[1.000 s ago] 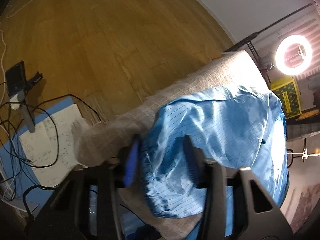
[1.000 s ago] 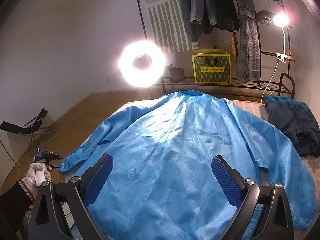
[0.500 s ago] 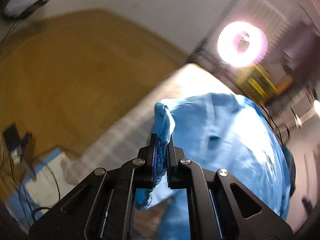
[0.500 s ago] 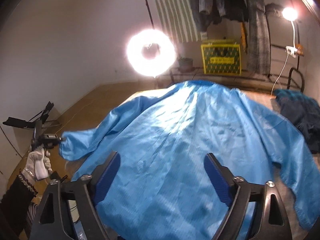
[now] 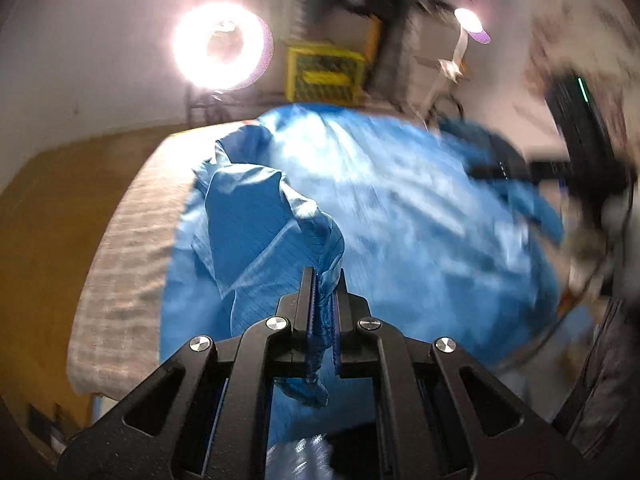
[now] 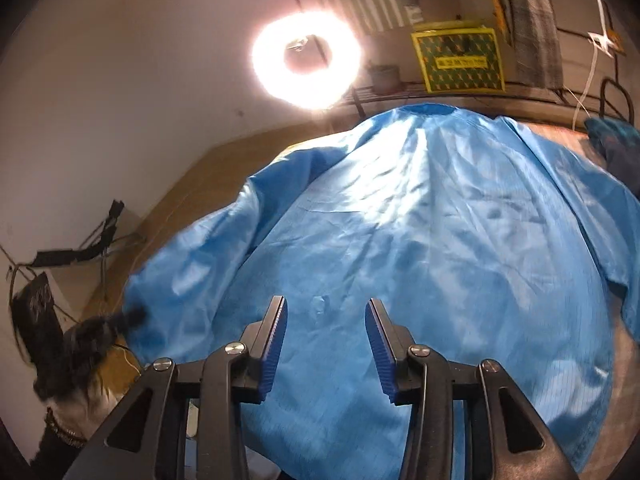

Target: Fold large clothes

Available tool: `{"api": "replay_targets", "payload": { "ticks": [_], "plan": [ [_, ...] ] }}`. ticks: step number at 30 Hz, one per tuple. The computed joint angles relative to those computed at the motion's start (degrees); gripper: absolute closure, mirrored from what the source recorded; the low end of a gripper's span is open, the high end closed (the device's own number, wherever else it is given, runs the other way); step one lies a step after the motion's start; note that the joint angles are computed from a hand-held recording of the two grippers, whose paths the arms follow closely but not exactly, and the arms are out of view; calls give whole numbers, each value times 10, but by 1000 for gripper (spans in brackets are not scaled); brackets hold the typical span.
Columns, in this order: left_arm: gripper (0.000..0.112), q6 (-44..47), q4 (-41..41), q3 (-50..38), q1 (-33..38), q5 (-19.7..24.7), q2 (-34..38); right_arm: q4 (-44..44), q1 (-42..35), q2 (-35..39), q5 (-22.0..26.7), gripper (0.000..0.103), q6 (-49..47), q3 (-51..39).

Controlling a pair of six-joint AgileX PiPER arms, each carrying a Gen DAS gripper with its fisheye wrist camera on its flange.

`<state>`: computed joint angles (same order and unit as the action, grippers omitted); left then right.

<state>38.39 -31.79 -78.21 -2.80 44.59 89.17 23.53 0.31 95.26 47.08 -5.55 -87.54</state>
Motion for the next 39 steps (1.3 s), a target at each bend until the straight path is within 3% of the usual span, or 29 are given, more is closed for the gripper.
{"api": "replay_targets", "payload": {
  "ticks": [5,10,19,22,25,29,32,34,37,39],
  "plan": [
    [108,9,6,54,-11,-12,-2,-35,15,16,35,60,25,-24],
    [108,29,11,102,-36,-39,-50,-33,11,41,91,60,42,-89],
    [106,22,109,195,-53,-31,-101,-7,21,158,88,60,17,-186],
    [99,10,99,197,-25,8,-100,41,15,213,121,60,2,-234],
    [96,37,28,188,37,61,-105,49,25,259,153,59,1,-288],
    [72,44,-69,157,126,111,-91,49,40,301,185,59,20,-342],
    [72,41,-125,127,182,140,-60,31,50,318,196,59,40,-362],
    [72,57,-178,113,219,184,-44,28,48,322,197,59,42,-360],
    [72,82,-212,111,250,226,-56,17,43,329,204,60,47,-364],
    [64,96,-211,106,252,237,-72,15,40,330,203,60,47,-358]
  ]
}}
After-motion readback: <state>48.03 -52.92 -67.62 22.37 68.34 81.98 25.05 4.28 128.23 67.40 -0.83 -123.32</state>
